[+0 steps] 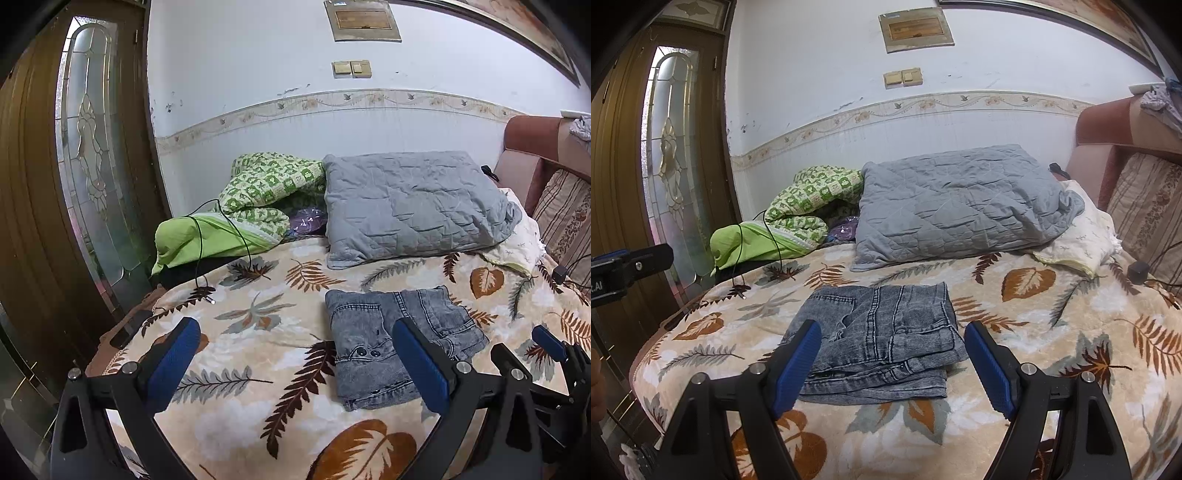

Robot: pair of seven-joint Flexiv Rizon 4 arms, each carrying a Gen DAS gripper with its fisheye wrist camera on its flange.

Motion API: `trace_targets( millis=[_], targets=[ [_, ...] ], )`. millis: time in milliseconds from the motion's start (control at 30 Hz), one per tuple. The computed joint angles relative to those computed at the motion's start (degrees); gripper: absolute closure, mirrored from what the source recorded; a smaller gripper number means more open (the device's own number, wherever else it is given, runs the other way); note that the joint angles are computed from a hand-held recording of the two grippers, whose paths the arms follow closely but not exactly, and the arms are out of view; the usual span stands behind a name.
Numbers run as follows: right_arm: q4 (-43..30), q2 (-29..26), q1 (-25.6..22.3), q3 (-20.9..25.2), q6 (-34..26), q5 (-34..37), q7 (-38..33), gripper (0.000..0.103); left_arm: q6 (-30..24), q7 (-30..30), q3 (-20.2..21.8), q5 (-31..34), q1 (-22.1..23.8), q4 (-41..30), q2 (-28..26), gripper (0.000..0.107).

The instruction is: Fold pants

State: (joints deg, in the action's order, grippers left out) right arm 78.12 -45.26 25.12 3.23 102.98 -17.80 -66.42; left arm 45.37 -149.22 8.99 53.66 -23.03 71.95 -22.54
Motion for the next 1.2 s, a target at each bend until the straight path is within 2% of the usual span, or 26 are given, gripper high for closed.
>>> trace_targets(
  millis=[1200],
  targets=[
    [-1.24,-0.95,1.36,0.00,-1.90,-0.92,-1.69,0.020,3.14,0.48,0.55,-2.66,2.05,2.08,-0.05,0.004]
  ],
)
